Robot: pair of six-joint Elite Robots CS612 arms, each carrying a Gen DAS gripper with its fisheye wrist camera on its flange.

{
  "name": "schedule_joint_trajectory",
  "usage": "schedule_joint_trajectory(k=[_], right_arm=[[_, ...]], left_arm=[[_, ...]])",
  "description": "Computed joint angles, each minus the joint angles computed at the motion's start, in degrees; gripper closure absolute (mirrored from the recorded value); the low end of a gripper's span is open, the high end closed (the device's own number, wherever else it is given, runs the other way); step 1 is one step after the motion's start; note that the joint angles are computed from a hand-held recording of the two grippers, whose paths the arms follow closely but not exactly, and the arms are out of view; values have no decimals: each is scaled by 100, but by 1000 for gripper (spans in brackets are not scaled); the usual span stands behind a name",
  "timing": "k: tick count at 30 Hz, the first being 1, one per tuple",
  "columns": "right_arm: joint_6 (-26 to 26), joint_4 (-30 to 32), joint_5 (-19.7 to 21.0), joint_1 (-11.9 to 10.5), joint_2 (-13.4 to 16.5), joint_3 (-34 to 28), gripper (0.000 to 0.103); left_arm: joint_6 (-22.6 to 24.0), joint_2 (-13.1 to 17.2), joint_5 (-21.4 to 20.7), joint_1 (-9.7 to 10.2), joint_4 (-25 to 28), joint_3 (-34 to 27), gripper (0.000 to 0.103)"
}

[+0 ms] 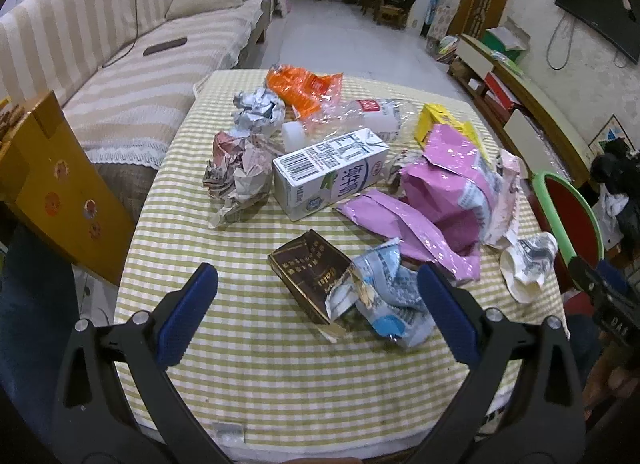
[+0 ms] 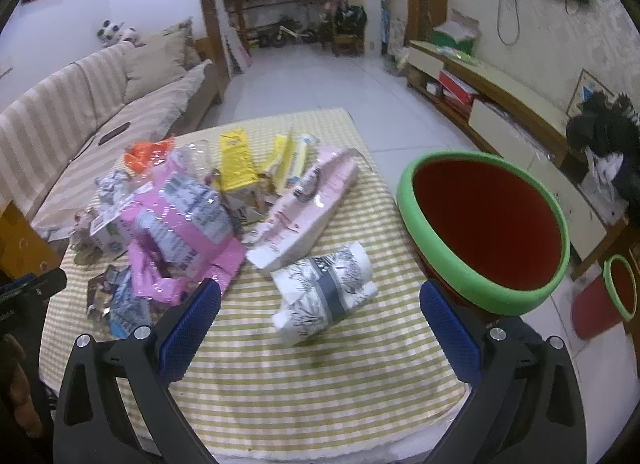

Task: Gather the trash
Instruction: 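Grasp the brown chocolate box with the left tool while the right tool grasps the patterned paper cup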

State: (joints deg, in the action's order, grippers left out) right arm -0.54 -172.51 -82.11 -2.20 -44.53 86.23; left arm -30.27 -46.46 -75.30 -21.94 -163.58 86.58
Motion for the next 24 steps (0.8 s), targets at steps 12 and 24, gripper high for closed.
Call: schedule_joint_trajectory(k=[12,24], right_arm=[[235,772,315,-99,216,-383,7],[318,1679,447,-122,461,-823,30]], left_arm=[[-599,282,-357,156,784,-528,8],[-1504,528,-1060,317,1484,-853,38]])
